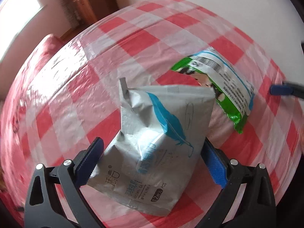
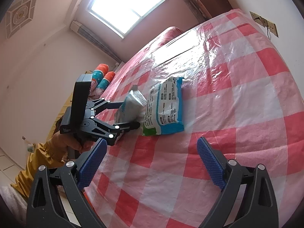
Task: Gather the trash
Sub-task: 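Grasp the grey paper bag with the left tool and lift it, then grasp the white-and-green wipes pack with the right tool while the left tool holds the grey bag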
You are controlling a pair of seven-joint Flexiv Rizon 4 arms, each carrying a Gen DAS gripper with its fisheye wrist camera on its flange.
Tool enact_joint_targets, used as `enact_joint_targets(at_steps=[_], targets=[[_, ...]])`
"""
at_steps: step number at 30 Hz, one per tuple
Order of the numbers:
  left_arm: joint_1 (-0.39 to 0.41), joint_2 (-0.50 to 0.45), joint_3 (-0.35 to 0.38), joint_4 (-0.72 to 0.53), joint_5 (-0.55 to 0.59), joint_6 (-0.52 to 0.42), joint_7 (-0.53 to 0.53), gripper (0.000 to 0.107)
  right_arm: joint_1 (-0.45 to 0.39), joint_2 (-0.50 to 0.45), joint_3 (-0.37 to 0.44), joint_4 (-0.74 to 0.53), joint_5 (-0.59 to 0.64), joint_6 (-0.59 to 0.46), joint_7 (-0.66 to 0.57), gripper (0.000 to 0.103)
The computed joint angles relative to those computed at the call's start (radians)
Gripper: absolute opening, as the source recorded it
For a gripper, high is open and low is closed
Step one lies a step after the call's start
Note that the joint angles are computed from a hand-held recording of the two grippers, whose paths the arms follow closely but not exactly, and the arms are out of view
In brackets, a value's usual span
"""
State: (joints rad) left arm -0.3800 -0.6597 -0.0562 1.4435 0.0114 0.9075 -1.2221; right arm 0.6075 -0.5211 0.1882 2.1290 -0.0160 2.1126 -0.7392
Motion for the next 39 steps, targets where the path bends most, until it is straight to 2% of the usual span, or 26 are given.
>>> enact_joint_targets(at_steps=[2, 6, 11, 16, 19, 24, 27, 30, 33, 39], targets=[[0.012, 0.014, -0.008, 0.048, -0.030, 0.054, -0.036, 0.097, 0.023, 0.006, -0.020, -0.008, 0.016, -0.027, -0.008, 0.094], [0.005, 0.045, -0.002, 0.127, -0.044, 0.156, -0.104, 0.081, 0.070, 0.015, -0.058, -0.025, 0.047, -0.081, -0.026, 0.094], [-0.030, 0.054, 0.039, 0.149, -0.012, 0.198, -0.225, 0.074, 0.121, 0.029, -0.106, -0.053, 0.071, -0.171, -0.025, 0.095], [-0.031, 0.085, 0.051, 0.206, -0.004, 0.253, -0.330, 0.070, 0.225, 0.058, -0.222, -0.076, 0.066, -0.284, -0.018, 0.094], [-0.038, 0.099, 0.062, 0.233, 0.016, 0.280, -0.377, 0.070, 0.253, 0.063, -0.263, -0.094, 0.027, -0.342, 0.009, 0.094], [-0.040, 0.126, 0.071, 0.284, 0.030, 0.320, -0.452, 0.070, 0.231, 0.043, -0.266, -0.152, -0.079, -0.420, 0.047, 0.094], [-0.032, 0.144, 0.063, 0.319, 0.027, 0.345, -0.477, 0.070, 0.262, 0.026, -0.321, -0.182, -0.144, -0.453, 0.075, 0.094], [-0.021, 0.160, 0.051, 0.355, 0.018, 0.373, -0.488, 0.070, 0.251, 0.007, -0.329, -0.210, -0.195, -0.473, 0.098, 0.094], [-0.018, 0.174, 0.049, 0.386, 0.011, 0.399, -0.504, 0.070, 0.286, -0.014, -0.392, -0.236, -0.255, -0.512, 0.142, 0.094], [-0.035, 0.195, 0.072, 0.418, 0.032, 0.415, -0.544, 0.070, 0.262, -0.049, -0.397, -0.274, -0.347, -0.543, 0.195, 0.094]])
